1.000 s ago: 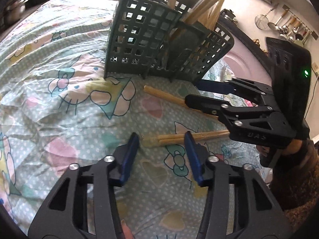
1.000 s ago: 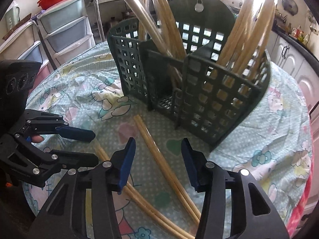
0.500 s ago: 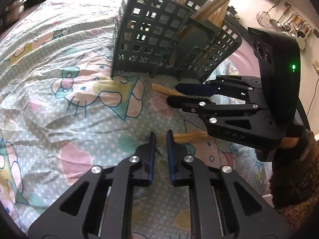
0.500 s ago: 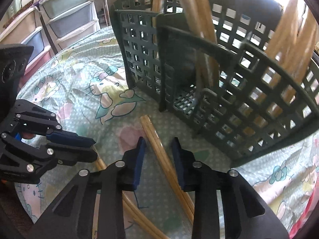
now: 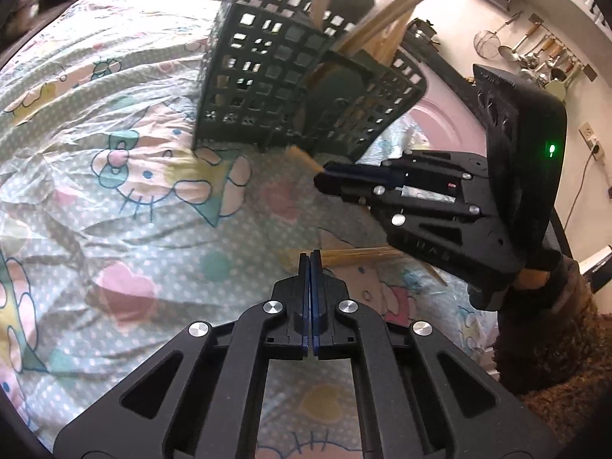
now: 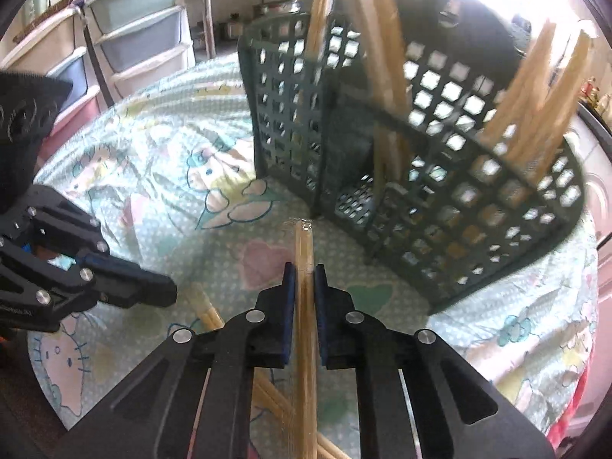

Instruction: Organize utensils

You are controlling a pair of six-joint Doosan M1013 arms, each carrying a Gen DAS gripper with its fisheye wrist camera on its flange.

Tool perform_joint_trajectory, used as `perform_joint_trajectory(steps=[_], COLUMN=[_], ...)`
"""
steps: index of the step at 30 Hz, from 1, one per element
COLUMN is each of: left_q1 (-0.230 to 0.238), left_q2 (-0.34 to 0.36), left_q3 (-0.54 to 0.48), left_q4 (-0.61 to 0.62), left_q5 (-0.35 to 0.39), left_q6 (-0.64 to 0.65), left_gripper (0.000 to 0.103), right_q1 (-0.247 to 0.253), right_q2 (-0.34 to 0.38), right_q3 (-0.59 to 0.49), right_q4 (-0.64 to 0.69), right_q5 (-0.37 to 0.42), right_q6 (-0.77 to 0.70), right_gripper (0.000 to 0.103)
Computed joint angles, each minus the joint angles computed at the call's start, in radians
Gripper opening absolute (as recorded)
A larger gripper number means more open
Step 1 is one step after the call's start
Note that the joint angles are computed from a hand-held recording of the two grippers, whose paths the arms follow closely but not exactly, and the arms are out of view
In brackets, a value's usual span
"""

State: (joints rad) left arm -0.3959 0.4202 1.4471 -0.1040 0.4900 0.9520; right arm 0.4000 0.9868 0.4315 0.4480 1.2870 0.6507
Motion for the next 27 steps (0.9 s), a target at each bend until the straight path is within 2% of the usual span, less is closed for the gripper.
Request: perform_joint_trajectory(steps=[2,5,6,7,9,12,13,17,19,24,26,27], left_q1=[-0.003,-0.019,-0.02,-0.022,-0.032,-0.038,-0.04,-0.036,-0.031,-0.025,-0.021,-0.02], left_q2=[0.001,0.009,0.023,0.027,0.043,0.064,0.077,0.122,0.143,0.164,0.163,0.162], left_q3=[-0.006,-0.024,-0.046,-0.056,-0.091,-0.137,-0.164,-0.238,-0.267,-0.291,-0.284,-0.282], left_q4=[0.007,0.122,0.132,0.139,0.195,0.213,0.216,0.175,0.147,0.118,0.107,0.11], left_q5=[-0.002,0.023,0.05,0.07,0.131,0.203,0.248,0.363,0.404,0.432,0.428,0.426], left_q6=[0.0,-0.042,-0.031,-0.016,0.032,0.137,0.181,0.349,0.43,0.561,0.571,0.573], left_gripper=[0.0,0.0,0.005,0.017,0.027,0.029,0.029,0.03,0.036,0.035,0.029,0.023], right_q1=[-0.005,-0.015,-0.019,-0.024,-0.032,-0.049,-0.051,-0.07,-0.079,-0.095,-0.097,-0.096], right_q2=[-0.017,-0.054,-0.059,-0.069,-0.088,-0.115,-0.122,-0.143,-0.149,-0.154,-0.155,-0.159], right_q3=[0.023,0.074,0.079,0.092,0.117,0.147,0.158,0.17,0.168,0.156,0.15,0.158], right_q4=[0.019,0.052,0.061,0.074,0.098,0.138,0.146,0.193,0.215,0.245,0.248,0.25], right_q5=[-0.021,-0.061,-0.065,-0.072,-0.085,-0.102,-0.111,-0.127,-0.134,-0.143,-0.151,-0.161], right_q6=[-0.008,-0.028,-0.032,-0.036,-0.044,-0.06,-0.063,-0.061,-0.056,-0.042,-0.039,-0.038], right_gripper=[0.01,0.01,0.01,0.01,0.01,0.01,0.01,0.009,0.009,0.009,0.009,0.009])
